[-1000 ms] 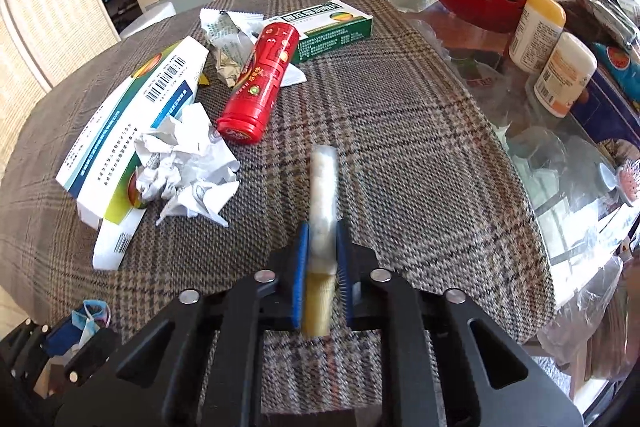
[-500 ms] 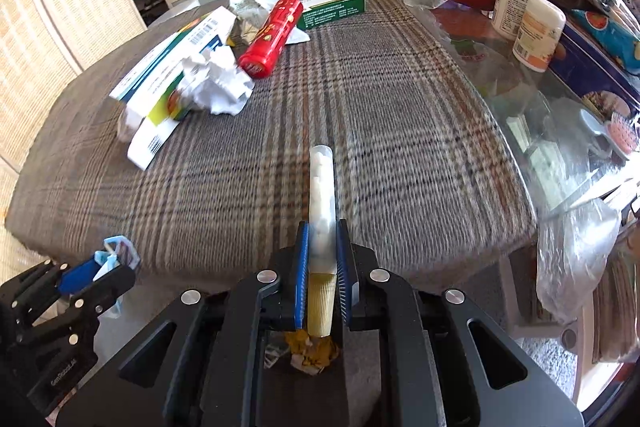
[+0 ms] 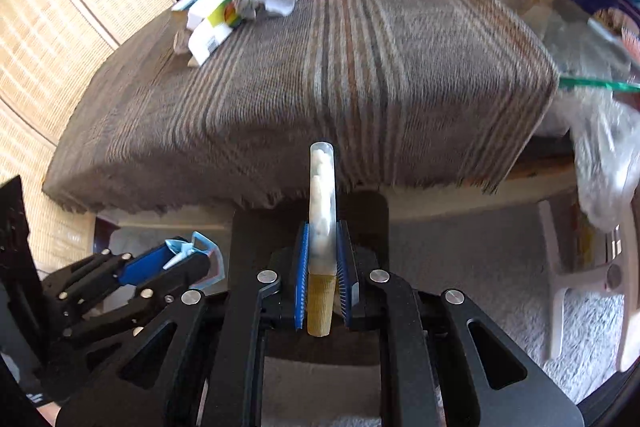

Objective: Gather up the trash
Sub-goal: 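Carry the white tube and cardboard scraps into the bin and release both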

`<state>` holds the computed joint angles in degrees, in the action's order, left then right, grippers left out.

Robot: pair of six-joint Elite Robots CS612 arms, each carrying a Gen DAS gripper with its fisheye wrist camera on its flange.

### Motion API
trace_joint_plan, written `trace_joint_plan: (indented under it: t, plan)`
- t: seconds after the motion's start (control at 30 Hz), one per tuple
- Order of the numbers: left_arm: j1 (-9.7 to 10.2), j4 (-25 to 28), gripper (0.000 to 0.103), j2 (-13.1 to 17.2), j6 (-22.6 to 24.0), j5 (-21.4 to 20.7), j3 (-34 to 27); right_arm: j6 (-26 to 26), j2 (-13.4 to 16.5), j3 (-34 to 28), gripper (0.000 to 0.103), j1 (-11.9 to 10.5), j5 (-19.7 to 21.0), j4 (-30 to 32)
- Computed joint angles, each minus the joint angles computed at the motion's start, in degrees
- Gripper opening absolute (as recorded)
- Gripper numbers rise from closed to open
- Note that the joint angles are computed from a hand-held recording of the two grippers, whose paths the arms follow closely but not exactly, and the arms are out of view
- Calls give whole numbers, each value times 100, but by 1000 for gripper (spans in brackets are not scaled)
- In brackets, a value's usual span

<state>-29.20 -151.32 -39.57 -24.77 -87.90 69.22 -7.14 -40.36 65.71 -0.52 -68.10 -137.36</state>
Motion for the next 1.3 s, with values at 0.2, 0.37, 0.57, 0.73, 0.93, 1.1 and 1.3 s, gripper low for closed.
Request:
trace_joint_plan:
  t: [0.2,0.37,0.57,0.73,0.93,1.1,1.3]
  plan:
    - [-6,175,23,111,-346,-310,107,-116,11,92,14,21,13,309]
    - [-6,400,23,211,-446,-441,92,-115,88,138,14,50,-64,459]
    - [31,363,24,230,-551,-478,166,-87,227,5,15,46,-106,629]
    - [26,515,27,247,-524,-348,90,-66,268,-49,17,59,-166,719]
    - [5,396,51,173,-531,-120,154,-8,257,-29,18,82,-218,637]
    - [-5,337,65,111,-535,78,200,162,176,55,65,85,-432,268]
    - [11,210,86,23,-610,74,272,207,71,84,95,81,-646,-63]
